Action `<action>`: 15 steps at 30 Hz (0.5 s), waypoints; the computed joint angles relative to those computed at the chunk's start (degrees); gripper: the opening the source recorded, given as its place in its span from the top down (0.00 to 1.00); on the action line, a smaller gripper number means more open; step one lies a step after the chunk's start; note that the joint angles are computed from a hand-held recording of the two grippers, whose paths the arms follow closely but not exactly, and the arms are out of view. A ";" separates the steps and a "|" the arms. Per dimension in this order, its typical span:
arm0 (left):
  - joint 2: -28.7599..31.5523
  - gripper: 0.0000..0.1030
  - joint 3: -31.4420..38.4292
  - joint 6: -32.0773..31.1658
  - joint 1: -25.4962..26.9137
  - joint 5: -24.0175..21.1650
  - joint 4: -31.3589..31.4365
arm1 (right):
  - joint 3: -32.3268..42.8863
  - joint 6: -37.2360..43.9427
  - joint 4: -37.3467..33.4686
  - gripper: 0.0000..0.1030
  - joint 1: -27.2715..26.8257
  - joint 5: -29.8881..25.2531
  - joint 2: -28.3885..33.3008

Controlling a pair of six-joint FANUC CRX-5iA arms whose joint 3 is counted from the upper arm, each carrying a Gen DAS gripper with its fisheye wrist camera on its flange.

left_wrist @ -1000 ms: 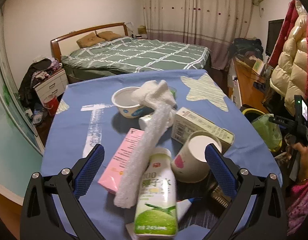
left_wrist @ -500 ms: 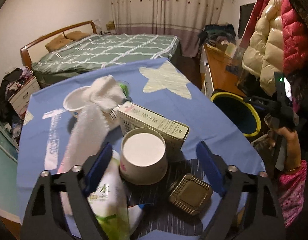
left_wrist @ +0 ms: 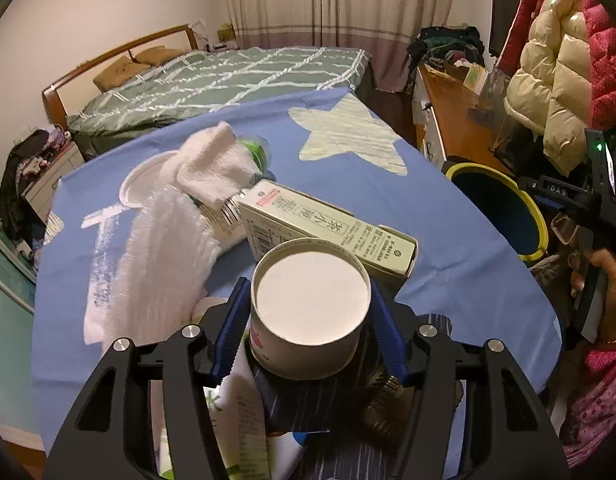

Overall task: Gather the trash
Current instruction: 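Carry the white paper cup over the yellow bin and open the left tool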

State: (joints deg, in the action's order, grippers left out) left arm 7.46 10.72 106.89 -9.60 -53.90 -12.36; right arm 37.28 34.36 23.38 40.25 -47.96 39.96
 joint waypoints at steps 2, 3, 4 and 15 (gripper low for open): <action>-0.90 0.44 -0.38 0.04 0.02 0.38 0.46 | -0.64 -0.21 0.09 0.50 0.04 0.54 -0.41; -1.35 0.44 -0.47 0.09 -0.14 0.60 0.35 | -1.05 -0.17 0.06 0.50 0.05 0.92 -0.72; -2.02 0.44 -0.57 0.10 -0.42 0.98 0.20 | -1.55 -0.21 0.14 0.50 0.07 1.37 -1.08; -0.40 0.44 4.70 -2.45 -4.86 2.56 1.71 | -9.86 -3.89 5.08 0.50 0.12 4.99 -6.25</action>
